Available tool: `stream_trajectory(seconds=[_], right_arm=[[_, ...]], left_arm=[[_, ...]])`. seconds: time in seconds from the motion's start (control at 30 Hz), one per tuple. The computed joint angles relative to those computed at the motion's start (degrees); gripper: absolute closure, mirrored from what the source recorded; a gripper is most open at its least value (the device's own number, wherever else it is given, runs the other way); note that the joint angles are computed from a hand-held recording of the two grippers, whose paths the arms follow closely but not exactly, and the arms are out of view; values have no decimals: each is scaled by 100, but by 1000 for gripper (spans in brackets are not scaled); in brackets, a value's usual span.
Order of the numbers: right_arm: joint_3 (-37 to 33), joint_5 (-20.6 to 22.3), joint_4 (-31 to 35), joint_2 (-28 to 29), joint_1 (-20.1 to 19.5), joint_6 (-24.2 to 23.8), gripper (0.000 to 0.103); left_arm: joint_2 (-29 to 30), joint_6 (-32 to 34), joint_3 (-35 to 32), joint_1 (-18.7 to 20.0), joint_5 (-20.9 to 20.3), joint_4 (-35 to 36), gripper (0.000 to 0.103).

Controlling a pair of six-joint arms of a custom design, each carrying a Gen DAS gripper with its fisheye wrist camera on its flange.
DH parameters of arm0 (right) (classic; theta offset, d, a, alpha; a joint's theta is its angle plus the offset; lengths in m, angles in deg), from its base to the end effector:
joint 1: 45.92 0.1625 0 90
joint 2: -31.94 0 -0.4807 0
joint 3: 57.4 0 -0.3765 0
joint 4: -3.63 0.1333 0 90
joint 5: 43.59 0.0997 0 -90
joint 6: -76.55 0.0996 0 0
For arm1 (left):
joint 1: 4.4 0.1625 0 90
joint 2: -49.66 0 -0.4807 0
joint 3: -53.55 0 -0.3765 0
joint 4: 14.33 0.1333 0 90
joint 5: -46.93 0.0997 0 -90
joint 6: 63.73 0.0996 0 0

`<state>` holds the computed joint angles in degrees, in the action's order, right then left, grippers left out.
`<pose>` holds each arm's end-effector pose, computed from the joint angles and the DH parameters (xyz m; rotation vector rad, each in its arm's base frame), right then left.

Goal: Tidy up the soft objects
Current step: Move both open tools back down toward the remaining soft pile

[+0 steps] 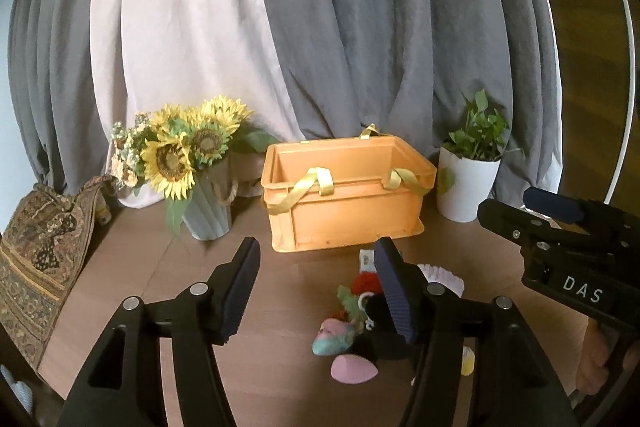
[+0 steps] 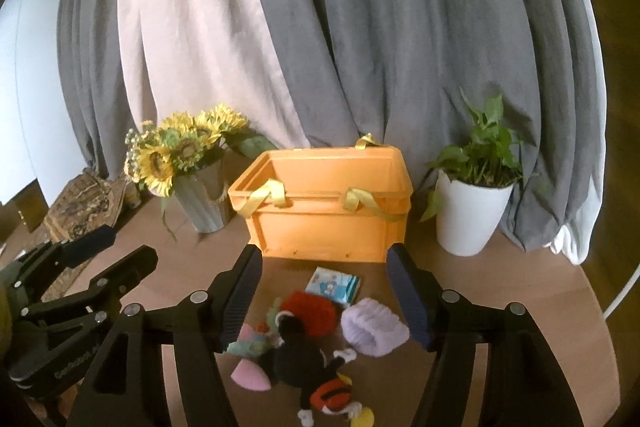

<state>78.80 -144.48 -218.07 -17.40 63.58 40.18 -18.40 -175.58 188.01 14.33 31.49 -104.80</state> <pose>0.2660 -0.4081 0.1522 1.1515 -2.3946 1.0464 -0.2548 -0.3285 0.1615 0.1947 1.8568 -1.3035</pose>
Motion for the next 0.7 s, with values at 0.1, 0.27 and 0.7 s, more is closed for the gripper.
stream_trajectory(seconds=[0.1, 0.27, 0.7], right_arm=[[102, 19, -33, 3, -62, -59, 37], [302, 39, -130, 11, -178, -119, 37], [592, -84, -35, 137, -413, -229, 37]], left_arm=[[49, -39, 84, -50, -85, -89, 43], [157, 39, 220, -123, -227, -366, 41], [422, 503, 597, -181, -678, -1403, 41]])
